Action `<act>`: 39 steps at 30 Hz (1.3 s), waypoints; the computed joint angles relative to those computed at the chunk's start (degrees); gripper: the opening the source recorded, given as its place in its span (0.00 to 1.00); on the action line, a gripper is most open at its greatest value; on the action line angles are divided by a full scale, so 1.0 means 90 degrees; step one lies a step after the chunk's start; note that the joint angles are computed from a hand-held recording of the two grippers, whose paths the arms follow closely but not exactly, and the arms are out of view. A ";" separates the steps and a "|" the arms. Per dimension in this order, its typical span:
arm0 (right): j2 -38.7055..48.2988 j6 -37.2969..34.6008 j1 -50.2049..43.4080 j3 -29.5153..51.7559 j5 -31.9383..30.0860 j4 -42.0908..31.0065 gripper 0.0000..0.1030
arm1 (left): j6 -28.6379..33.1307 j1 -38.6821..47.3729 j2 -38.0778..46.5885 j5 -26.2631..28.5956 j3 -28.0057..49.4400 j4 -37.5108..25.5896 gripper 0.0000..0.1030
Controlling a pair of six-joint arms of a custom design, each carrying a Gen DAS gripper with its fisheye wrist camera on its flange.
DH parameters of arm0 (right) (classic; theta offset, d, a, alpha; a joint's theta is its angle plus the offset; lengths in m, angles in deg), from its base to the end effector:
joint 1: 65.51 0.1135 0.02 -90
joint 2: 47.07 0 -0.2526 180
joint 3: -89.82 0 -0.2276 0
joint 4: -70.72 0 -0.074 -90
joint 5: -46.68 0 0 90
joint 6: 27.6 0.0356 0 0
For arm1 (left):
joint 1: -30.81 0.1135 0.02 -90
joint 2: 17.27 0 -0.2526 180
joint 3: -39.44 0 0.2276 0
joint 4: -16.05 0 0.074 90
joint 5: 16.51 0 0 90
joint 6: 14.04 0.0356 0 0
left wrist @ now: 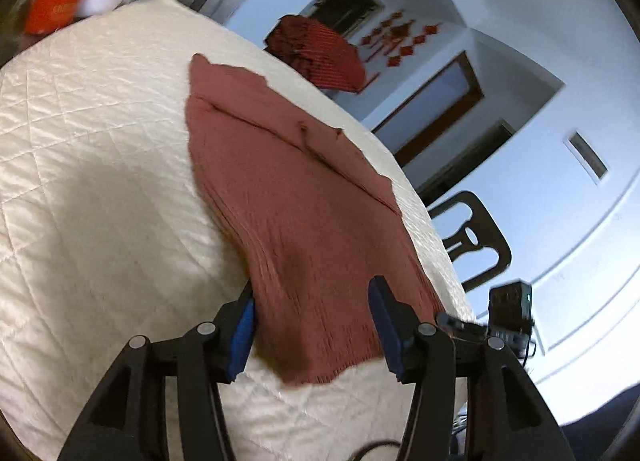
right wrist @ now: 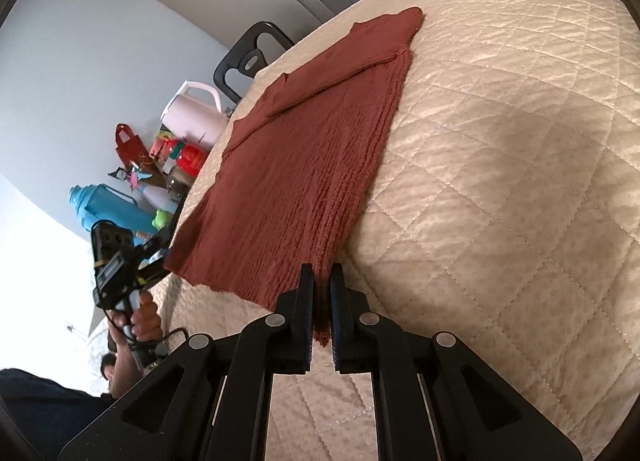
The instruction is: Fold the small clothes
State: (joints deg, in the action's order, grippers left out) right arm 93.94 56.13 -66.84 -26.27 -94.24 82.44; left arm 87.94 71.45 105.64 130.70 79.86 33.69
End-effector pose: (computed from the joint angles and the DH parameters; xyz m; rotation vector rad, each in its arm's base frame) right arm 0.3079 0.0205 -0.0371 -0.3584 2.4266 1.1238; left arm 0.1915 0.1249 0.0155 -0.2839 2.1875 -0.8539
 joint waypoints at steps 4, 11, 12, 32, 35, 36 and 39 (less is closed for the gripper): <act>-0.0059 -0.0017 0.0109 0.0089 0.0118 -0.0160 0.07 | 0.0089 0.0302 0.0064 -0.0018 0.0013 -0.0096 0.54; -0.0113 0.0160 0.0330 0.0123 0.0320 -0.0065 0.08 | -0.0159 0.0172 -0.0056 -0.0332 -0.0134 0.0418 0.19; -0.0113 0.0182 0.0347 0.0101 0.0358 -0.0007 0.08 | -0.0119 0.0120 -0.0062 -0.0436 -0.0171 0.0463 0.10; -0.1521 0.0315 -0.0481 -0.1818 -0.0871 0.1935 0.05 | 0.0583 0.1246 -0.2510 0.0713 -0.1278 -0.0464 0.07; -0.1928 0.0373 -0.0526 -0.2253 -0.1117 0.2336 0.06 | 0.0741 0.1540 -0.3074 0.1058 -0.1323 -0.0983 0.07; -0.2048 0.0370 -0.0566 -0.2375 -0.1211 0.2440 0.06 | 0.0825 0.1670 -0.3253 0.1190 -0.1300 -0.1230 0.07; -0.2378 0.0531 -0.0686 -0.2652 -0.1475 0.2859 0.06 | 0.0819 0.1964 -0.3728 0.1509 -0.1287 -0.1559 0.07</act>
State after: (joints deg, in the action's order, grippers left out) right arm 72.54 60.91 -73.02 -50.14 -107.51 108.17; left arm 95.31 89.12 72.09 144.28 68.27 19.67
